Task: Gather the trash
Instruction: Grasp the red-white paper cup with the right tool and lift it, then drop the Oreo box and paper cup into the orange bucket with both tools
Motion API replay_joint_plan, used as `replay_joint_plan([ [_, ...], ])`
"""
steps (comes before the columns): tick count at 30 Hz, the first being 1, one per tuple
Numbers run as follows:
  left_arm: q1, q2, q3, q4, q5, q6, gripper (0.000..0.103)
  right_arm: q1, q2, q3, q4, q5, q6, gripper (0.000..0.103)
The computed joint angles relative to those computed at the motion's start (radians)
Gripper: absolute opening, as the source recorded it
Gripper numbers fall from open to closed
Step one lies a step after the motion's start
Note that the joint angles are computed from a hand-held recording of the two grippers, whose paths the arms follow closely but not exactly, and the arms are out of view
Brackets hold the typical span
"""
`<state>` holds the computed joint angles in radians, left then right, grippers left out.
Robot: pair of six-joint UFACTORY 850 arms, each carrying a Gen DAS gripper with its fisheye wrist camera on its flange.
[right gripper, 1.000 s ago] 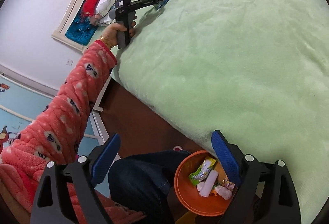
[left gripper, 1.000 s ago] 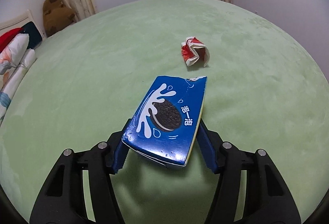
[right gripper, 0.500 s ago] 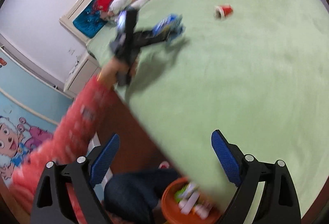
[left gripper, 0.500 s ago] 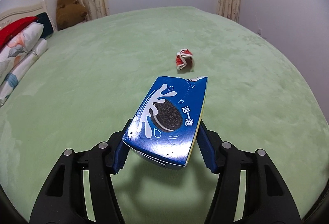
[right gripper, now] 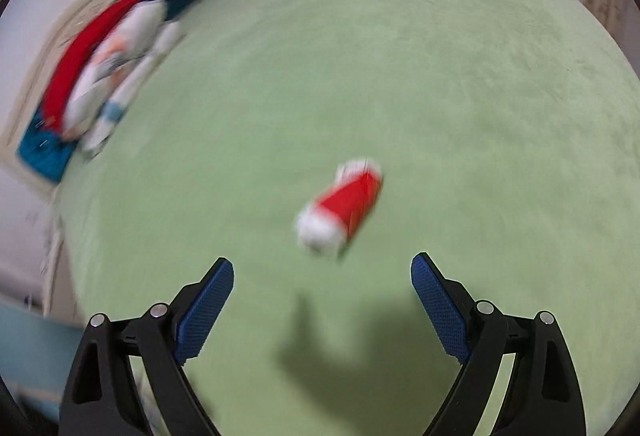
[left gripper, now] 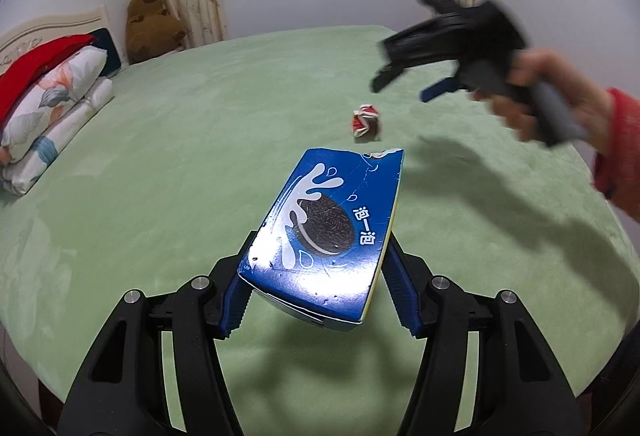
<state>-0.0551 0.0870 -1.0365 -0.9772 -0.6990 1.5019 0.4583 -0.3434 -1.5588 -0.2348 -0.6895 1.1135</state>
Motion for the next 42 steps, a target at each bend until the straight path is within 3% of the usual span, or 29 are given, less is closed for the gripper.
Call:
replay_joint_plan([
  [5,0.012,-0.011,0.004,-0.008,0.008,0.0,0.058,-0.049,-0.158,-0.151,0.057,-0.058,0.023,0.087],
  [7,0.014,-0.01,0.009,-0.014,0.01,0.006,0.058,-0.05,-0.209,-0.204,0.069,-0.119,0.0,0.068],
  [8,0.011,-0.009,0.013,-0.014,0.013,0.003,0.058,-0.046,-0.226,-0.225,0.059,-0.152,-0.008,0.052],
  [10,0.01,-0.007,0.018,-0.005,0.019,-0.008,0.058,-0.04,-0.222,-0.219,0.034,-0.169,0.007,0.032],
  [14,0.013,0.01,0.016,0.014,0.005,-0.034,0.058,-0.015,-0.179,-0.188,-0.057,-0.209,0.018,0.03],
  [20,0.031,0.065,0.004,0.053,-0.048,-0.115,0.058,0.072,0.0,-0.049,-0.154,-0.263,0.021,0.03],
  [25,0.063,0.178,0.044,0.092,-0.119,-0.201,0.058,0.231,0.194,0.093,-0.265,-0.335,0.111,0.03],
  [31,0.119,0.362,0.131,0.129,-0.235,-0.26,0.058,0.487,0.396,0.221,-0.363,-0.455,0.27,0.03],
  [33,0.133,0.444,0.176,0.149,-0.27,-0.284,0.058,0.605,0.454,0.266,-0.394,-0.506,0.354,0.03],
  [39,0.171,0.654,0.293,0.211,-0.425,-0.334,0.058,0.927,0.504,0.343,-0.436,-0.618,0.591,0.03],
  [42,0.178,0.747,0.352,0.256,-0.475,-0.362,0.058,1.046,0.507,0.397,-0.425,-0.603,0.709,0.03],
])
